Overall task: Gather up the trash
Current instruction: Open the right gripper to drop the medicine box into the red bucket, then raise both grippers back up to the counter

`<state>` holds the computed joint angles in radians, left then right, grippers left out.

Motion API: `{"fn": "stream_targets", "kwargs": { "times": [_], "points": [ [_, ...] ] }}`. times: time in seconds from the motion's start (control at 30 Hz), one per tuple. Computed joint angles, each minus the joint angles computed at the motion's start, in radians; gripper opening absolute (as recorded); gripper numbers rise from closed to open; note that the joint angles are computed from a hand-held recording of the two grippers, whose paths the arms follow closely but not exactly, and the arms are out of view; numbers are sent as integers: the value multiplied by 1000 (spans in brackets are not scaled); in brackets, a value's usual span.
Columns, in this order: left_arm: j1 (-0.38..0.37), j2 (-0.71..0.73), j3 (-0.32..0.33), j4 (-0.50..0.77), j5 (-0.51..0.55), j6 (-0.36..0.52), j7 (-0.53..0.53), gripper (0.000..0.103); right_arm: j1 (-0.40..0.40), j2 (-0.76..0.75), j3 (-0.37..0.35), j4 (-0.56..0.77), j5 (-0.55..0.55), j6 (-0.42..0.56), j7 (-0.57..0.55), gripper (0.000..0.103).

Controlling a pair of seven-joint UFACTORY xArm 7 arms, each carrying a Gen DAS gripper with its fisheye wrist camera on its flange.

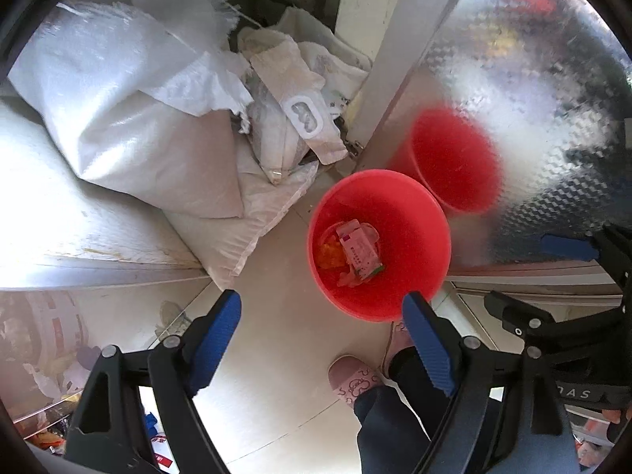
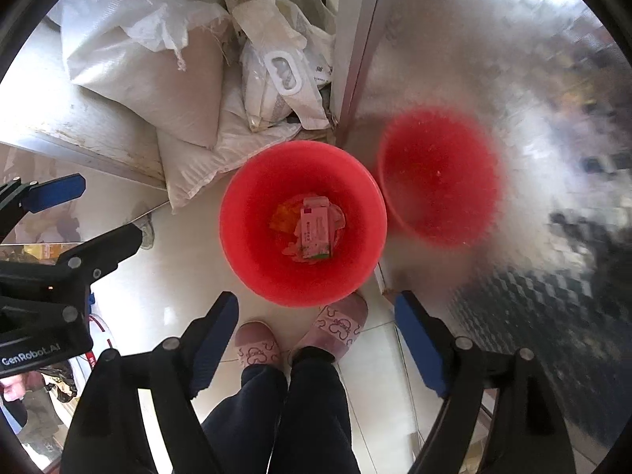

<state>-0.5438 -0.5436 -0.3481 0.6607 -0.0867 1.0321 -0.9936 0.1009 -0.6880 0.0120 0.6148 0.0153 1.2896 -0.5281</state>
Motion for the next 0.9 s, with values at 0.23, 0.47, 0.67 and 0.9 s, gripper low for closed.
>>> {"fn": "stream_targets", "kwargs": {
  "times": [0.23,0.47,0.67,0.9],
  "points": [
    [6,-69,-8,108,15,162,2,82,5,-64,-9,74,21,93,-5,80],
    [29,-134,-23,245,-7,331,-9,83,17,-93,-19,216,62,240,-12,80],
    [77,-116,-54,474,6,505,-7,83,21,-86,-22,401,89,345,-1,80],
    [165,-55,-109,741,76,637,-9,83,31,-23,-43,656,126,459,-1,80]
  ]
}}
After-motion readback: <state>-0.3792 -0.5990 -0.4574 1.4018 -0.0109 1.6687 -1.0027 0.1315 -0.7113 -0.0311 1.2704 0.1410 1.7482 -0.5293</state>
